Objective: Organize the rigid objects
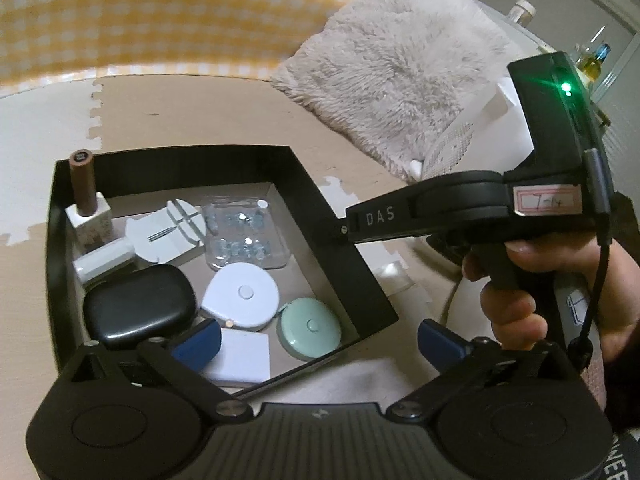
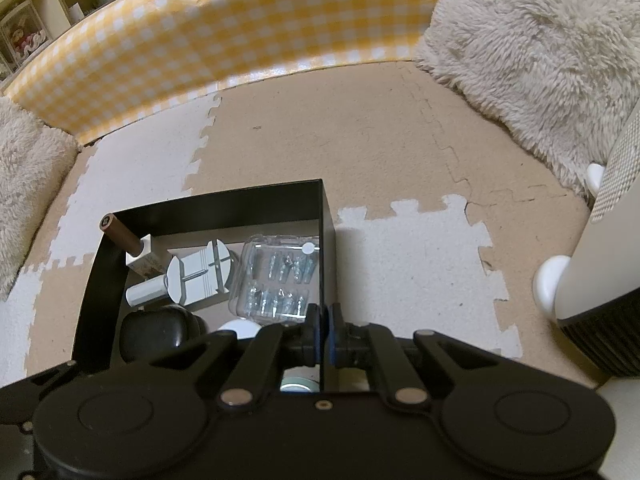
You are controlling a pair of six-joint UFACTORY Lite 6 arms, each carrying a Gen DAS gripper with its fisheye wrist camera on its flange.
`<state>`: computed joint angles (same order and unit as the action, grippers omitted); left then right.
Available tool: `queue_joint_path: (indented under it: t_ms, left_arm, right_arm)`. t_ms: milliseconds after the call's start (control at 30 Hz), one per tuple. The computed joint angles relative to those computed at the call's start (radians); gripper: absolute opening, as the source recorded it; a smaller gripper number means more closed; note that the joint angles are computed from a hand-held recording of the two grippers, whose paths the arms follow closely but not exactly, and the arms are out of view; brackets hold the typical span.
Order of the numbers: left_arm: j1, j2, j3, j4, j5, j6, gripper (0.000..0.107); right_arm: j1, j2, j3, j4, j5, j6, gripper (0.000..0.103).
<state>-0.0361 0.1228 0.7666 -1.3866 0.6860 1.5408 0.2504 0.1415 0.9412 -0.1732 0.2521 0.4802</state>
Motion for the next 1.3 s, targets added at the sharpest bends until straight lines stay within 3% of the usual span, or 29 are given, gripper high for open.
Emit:
queue_joint_path:
  t_ms: [567,967,1167,1300]
  left_arm:
    - [0.065,-0.213,-0.061,0.130,-0.030,-0.157,0.103]
    - [0.242,-0.406,-0.026,0.307,0.038,-0.312,0.103]
    - [0.344,-0.518,-0.023,0.461,0.029,-0.430,0.103]
    - [0.435,-0.570,-0.033,0.481,0.076,-0.396,0.103]
  right_arm:
    - [0.003,-0.055,-0.043,-0.014,-0.010,0.008,0.006]
    - [0.094,-0.285,0.009,-0.199,0.122,0.337,0.014]
    - [0.201,-0.389,0.050,-0.103,0.230,0.352,0.034]
    - [0.377,-0.448,0.052,-0.317,0.367,0.570,0.048]
